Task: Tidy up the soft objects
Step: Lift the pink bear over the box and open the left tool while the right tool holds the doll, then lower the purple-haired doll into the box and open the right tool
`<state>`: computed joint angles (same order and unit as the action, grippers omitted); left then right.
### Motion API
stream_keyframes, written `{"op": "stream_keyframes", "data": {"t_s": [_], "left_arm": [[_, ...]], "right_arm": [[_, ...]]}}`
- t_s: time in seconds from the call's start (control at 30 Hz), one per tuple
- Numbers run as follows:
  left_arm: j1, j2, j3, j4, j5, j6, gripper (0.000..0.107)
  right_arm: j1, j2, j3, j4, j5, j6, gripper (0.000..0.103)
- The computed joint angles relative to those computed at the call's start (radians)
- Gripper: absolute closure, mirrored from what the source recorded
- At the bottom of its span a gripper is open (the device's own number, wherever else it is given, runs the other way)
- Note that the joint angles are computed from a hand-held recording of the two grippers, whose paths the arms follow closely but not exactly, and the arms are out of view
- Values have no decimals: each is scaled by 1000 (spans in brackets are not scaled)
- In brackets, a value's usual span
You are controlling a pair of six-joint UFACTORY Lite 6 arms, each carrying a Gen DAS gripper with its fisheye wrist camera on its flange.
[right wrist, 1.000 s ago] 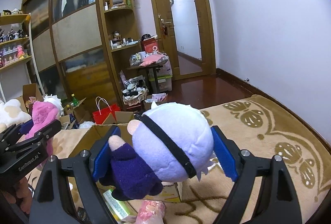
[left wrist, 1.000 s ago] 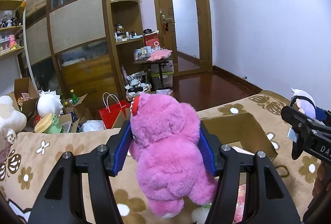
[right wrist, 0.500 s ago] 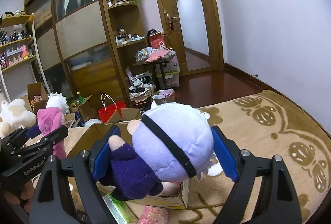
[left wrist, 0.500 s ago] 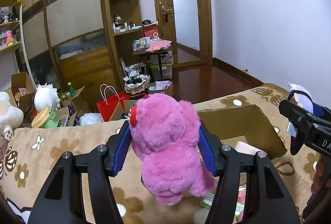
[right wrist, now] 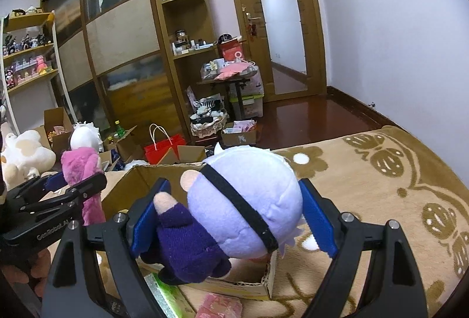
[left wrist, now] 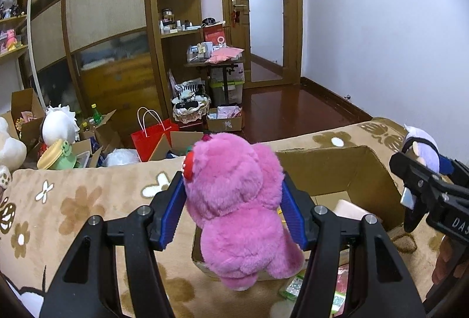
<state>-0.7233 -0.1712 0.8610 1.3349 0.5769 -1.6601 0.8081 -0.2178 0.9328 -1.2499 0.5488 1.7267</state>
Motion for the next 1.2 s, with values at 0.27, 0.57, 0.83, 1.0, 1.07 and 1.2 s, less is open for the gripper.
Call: {"op": "stream_keyframes", "data": {"t_s": [0.27, 0.57, 0.83, 1.0, 1.07, 1.2], "left_arm": [[28, 66, 30, -40, -38, 57, 44], [69, 102, 42, -142, -81, 130, 23], [105, 70, 27, -291, -105, 257, 16], [84, 19, 12, -330, -49, 290, 12], [65, -5, 2, -344, -15, 287, 10], [31, -60, -23, -384, 34, 318, 9]], "right_arm": [[-12, 51, 11, -6, -22, 1, 12], [-13, 79, 20, 10, -23, -10, 11], [-23, 56, 6, 11, -49, 14, 0], [-5, 25, 11, 61, -10, -7, 0], [-2, 7, 8, 86, -2, -21, 0], [33, -26, 6, 130, 42, -40, 0]]}}
